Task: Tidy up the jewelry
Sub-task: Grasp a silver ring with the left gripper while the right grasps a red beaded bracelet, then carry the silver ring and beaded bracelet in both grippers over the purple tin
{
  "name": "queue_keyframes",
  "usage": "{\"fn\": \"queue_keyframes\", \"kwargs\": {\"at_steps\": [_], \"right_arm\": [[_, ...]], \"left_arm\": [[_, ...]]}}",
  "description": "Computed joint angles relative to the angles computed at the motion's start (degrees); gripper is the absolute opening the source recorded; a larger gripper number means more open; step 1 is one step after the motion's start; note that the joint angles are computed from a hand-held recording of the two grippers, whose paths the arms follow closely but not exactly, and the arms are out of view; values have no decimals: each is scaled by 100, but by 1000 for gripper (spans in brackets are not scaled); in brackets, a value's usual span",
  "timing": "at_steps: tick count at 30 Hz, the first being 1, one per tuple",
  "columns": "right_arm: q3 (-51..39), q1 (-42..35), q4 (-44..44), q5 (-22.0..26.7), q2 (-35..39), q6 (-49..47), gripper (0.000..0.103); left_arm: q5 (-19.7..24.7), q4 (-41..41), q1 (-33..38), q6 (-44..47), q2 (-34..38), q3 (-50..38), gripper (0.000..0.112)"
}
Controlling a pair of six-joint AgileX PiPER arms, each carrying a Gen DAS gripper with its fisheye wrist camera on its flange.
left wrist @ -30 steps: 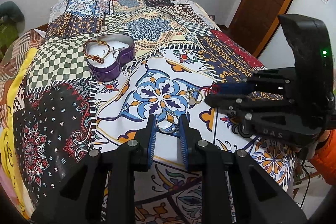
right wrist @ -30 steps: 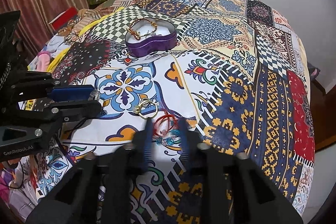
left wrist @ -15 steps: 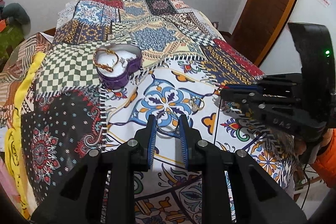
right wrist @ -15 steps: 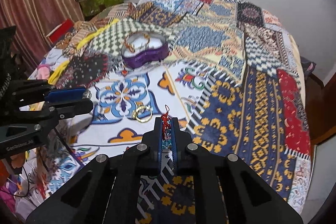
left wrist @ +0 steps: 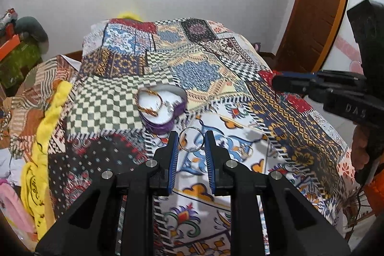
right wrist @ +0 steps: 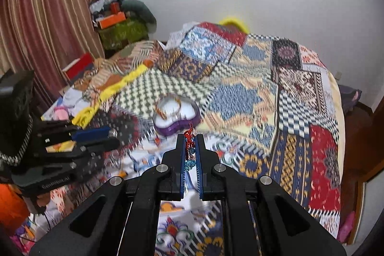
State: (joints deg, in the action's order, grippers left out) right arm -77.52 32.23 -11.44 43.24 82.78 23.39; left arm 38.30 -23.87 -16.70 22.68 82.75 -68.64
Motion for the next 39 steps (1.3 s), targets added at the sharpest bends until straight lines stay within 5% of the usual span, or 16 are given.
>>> {"fn": "queue_keyframes", "kwargs": {"at_steps": [18,27,39], "right_arm": [[-1866,-474,1071,327,1798,-1249,7],[-3451,-734,1482,1194,3204,-1733,7],[-5329,-952,2086,2454,4533,-1916,7]], "left_arm": [[154,-221,511,161,1639,-1393,20],[626,147,478,-330,2919,-2751,20],[867,485,383,-514,3498,-3471,20]]}}
